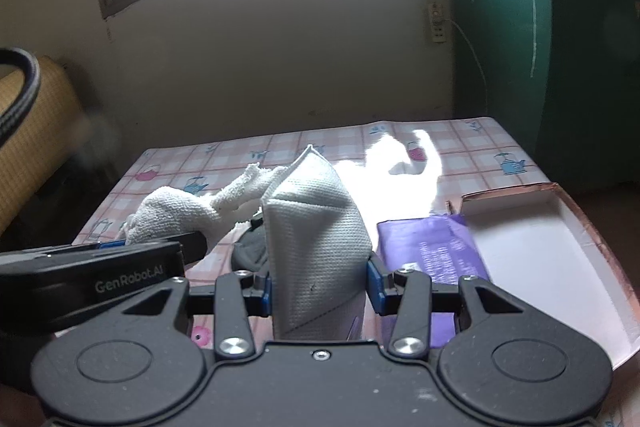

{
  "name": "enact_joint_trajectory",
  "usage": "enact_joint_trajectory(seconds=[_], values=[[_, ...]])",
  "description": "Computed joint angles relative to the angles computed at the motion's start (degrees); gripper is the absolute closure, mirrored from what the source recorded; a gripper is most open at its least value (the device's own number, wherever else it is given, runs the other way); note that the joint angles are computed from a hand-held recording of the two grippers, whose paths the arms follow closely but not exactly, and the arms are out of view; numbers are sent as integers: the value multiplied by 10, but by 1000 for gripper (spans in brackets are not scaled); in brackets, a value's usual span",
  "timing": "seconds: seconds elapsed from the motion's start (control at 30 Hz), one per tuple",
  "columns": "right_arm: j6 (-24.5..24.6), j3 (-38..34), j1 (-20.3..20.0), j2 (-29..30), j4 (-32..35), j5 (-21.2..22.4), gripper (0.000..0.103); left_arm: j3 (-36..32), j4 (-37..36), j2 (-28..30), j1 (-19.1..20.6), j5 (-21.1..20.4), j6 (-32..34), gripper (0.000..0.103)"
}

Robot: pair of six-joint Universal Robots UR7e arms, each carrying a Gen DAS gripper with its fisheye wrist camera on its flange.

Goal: Organize soft objects
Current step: 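Carry the towel and mask with both tools over the open cardboard box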

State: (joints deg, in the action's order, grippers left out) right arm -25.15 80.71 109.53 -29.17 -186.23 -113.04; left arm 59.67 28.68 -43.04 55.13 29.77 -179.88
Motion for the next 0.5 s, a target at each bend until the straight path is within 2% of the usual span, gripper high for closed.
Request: enact_joint_trajectory(seconds=[0.5], values=[[-12, -4, -33, -23, -15, -20, 51, -109, 38, 85, -1, 44, 24, 59]])
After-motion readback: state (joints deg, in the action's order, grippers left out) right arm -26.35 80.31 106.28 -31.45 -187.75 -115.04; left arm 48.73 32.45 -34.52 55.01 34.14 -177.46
